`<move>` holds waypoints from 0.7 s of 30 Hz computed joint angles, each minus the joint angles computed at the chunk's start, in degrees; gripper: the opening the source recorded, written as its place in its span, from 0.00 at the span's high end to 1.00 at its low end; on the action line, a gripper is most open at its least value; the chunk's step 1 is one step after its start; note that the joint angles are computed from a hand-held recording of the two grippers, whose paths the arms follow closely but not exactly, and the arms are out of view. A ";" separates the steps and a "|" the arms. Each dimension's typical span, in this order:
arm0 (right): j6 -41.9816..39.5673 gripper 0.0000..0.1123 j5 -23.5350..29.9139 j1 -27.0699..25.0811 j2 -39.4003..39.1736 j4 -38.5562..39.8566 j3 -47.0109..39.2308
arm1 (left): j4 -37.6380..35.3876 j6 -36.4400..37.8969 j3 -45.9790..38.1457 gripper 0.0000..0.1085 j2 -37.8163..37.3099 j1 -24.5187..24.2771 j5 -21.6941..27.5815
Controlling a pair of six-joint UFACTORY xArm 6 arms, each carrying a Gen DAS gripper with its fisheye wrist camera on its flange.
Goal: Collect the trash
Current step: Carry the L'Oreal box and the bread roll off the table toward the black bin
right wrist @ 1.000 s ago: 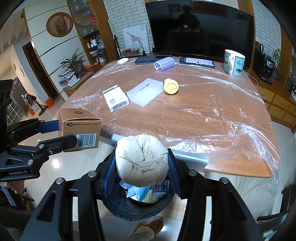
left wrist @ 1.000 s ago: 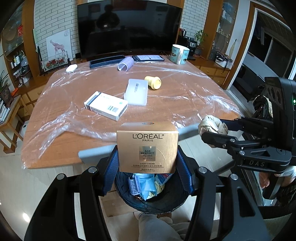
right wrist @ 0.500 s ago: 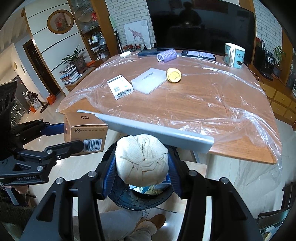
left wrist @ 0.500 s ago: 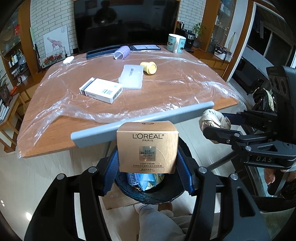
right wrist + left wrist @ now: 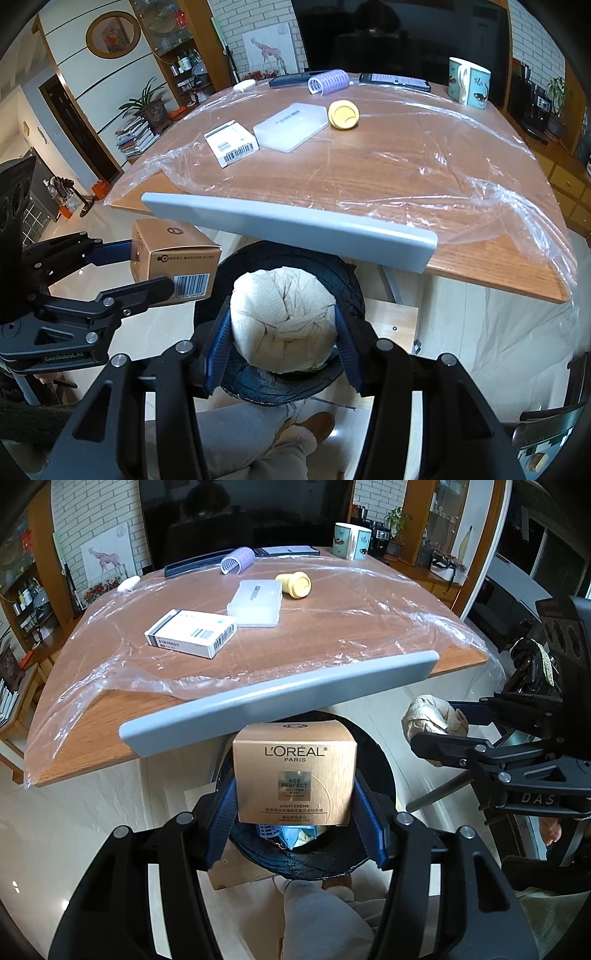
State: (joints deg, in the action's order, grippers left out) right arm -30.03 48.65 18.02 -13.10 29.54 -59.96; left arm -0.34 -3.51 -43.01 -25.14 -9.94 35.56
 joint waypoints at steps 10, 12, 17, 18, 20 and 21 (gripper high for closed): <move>0.01 0.55 0.23 0.77 1.87 -1.00 -0.20 | 1.46 -0.34 -0.27 0.46 2.18 -0.31 0.02; -0.05 0.55 0.23 0.87 2.23 -1.04 -0.30 | 1.82 -0.48 -0.41 0.46 2.72 -0.37 -0.05; -0.03 0.55 0.57 0.95 3.12 -1.25 -0.67 | 2.05 -0.58 -0.49 0.46 3.65 -0.39 -0.16; 0.04 0.55 0.75 0.93 3.33 -1.22 -0.73 | 2.16 -0.58 -0.50 0.46 3.84 -0.39 -0.16; 0.10 0.55 1.08 0.84 3.92 -1.12 -1.11 | 2.40 -0.59 -0.54 0.46 4.23 -0.44 -0.22; 0.17 0.55 1.22 0.79 4.19 -1.12 -1.22 | 2.57 -0.65 -0.57 0.46 4.46 -0.46 -0.23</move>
State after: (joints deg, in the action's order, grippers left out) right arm -29.86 49.87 18.81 -8.91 28.42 -61.18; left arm 2.23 -4.15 -43.58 -20.68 -10.41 35.32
